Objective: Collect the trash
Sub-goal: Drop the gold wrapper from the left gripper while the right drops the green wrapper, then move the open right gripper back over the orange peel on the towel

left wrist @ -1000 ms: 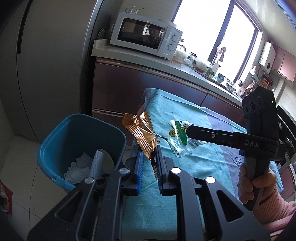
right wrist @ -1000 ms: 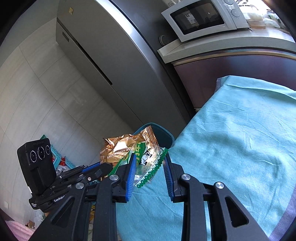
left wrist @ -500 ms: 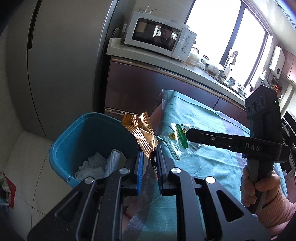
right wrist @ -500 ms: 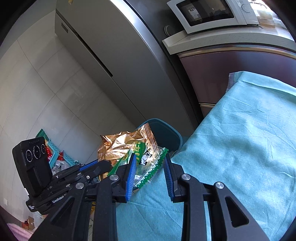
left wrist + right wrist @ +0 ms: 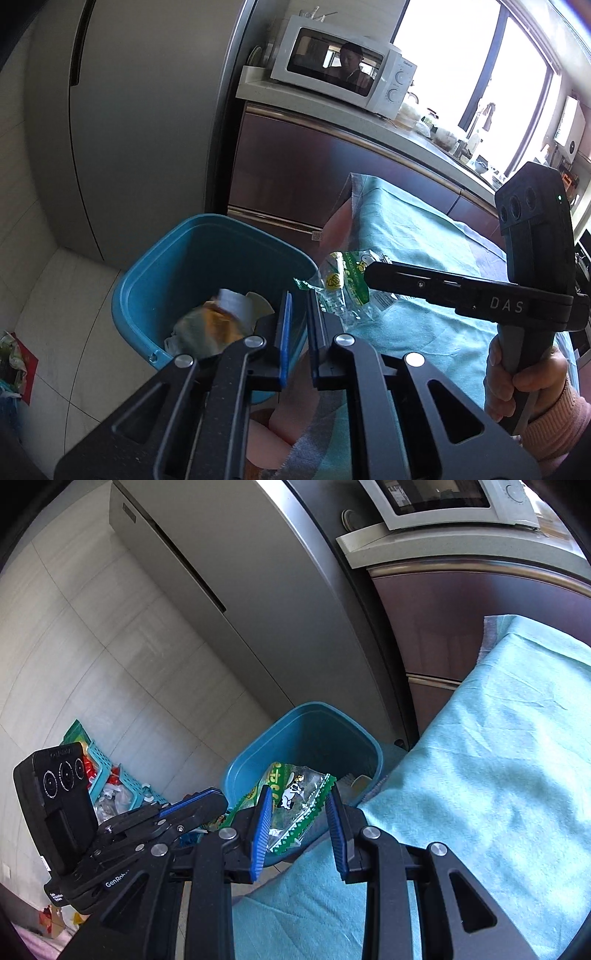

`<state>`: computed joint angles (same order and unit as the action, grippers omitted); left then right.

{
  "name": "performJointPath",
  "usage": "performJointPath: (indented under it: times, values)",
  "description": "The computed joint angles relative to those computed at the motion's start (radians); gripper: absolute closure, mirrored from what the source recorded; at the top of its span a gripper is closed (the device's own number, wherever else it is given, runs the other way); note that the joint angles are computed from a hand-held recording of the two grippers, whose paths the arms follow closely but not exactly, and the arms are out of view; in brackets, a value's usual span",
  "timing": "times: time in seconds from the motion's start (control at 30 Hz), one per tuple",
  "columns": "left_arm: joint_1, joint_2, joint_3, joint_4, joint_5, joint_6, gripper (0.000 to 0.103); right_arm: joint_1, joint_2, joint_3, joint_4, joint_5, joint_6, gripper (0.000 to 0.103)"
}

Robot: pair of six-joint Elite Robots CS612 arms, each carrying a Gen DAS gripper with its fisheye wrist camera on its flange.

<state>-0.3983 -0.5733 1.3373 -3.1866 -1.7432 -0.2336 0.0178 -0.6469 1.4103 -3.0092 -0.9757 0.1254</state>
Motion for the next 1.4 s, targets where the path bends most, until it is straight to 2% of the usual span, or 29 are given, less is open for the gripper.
performJointPath:
  times: [0.23,0.63,0.9,1.0,1.07,1.2,1.3,1.4]
  values:
    - [0.003,0.017,-0.026,0.037,0.014,-0.022,0.095,0.012,0.011,-0.030,0.044,-0.022,-0.012,0.075]
    - [0.003,0.022,-0.023,0.042,0.038,-0.036,0.095,0.039,0.040,-0.096,0.143,-0.090,-0.054,0.074]
    - [0.004,0.020,-0.017,0.042,0.046,-0.048,0.081,0.046,0.055,-0.126,0.178,-0.098,-0.063,0.074]
    - [0.003,0.017,-0.012,0.036,0.052,-0.049,0.076,0.037,0.046,-0.105,0.149,-0.085,-0.053,0.072]
    - [0.002,0.016,-0.007,0.024,0.047,-0.049,0.067,0.029,0.031,-0.078,0.112,-0.083,-0.047,0.071]
    - [-0.002,0.011,0.008,-0.007,0.043,-0.037,0.058,0.006,-0.014,0.002,0.027,-0.083,-0.044,0.059]
    - [-0.011,0.004,0.024,-0.034,0.046,-0.017,0.049,-0.013,-0.058,0.083,-0.052,-0.120,-0.051,0.053]
    - [-0.022,-0.004,0.040,-0.062,0.047,0.003,0.040,-0.031,-0.099,0.164,-0.134,-0.186,-0.052,0.047]
